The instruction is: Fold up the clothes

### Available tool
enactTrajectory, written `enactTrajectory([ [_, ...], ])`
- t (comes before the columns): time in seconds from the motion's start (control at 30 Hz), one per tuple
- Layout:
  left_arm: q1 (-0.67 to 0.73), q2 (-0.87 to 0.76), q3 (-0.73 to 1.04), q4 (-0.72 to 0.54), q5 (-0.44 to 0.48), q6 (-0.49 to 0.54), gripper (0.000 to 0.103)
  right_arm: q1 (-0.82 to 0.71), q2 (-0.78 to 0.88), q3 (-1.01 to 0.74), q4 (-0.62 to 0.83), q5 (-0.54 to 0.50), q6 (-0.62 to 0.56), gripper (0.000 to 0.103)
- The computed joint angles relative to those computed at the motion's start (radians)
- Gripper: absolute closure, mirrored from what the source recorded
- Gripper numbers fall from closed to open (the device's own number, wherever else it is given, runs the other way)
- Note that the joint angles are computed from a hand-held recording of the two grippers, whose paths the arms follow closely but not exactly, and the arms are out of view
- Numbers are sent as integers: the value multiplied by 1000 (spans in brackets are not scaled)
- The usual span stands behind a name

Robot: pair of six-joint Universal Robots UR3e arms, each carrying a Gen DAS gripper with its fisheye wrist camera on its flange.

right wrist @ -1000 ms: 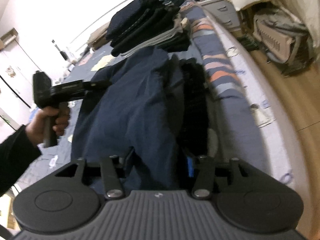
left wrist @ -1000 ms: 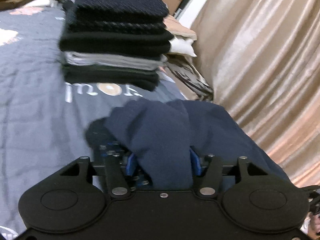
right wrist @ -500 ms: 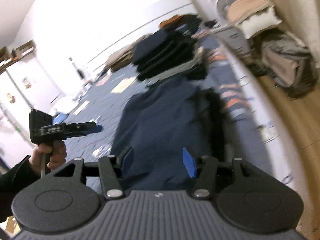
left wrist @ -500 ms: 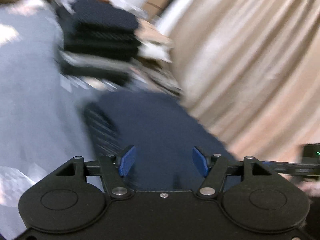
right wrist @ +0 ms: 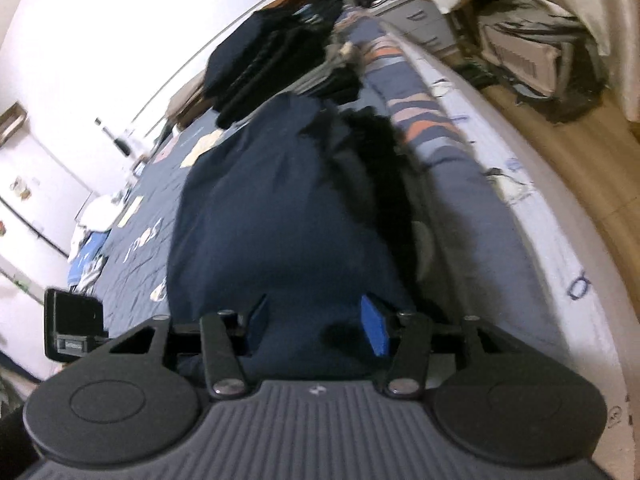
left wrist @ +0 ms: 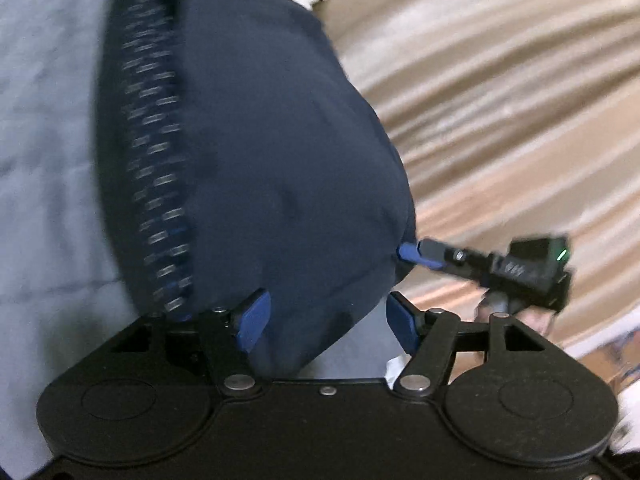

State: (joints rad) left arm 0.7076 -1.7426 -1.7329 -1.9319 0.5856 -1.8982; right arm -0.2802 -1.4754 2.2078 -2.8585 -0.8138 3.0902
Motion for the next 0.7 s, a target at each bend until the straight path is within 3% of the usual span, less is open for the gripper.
enactTrajectory([
  [0.13, 48, 12, 3, -45, 44, 80, 41, -28, -2, 27, -12, -9, -9, 53],
  [0.2, 54, 37, 24, -62, 54, 58, 41, -29, 3, 32, -14, -6, -14, 53],
  [0.37, 40, 74, 155, -360, 26, 223, 33, -2, 19, 26, -26, -46, -35, 53],
  [0.47, -14, 80, 141, -354, -3, 204, 32, 0, 47, 19, -42, -49, -23, 53],
  [0.6, -34, 80, 31, -171, 14, 47, 33, 18, 76, 1, -53, -78, -22, 53],
  [0.7, 0, 99, -13, -183, 28, 53, 34, 28, 106, -14, -62, -90, -17, 54],
])
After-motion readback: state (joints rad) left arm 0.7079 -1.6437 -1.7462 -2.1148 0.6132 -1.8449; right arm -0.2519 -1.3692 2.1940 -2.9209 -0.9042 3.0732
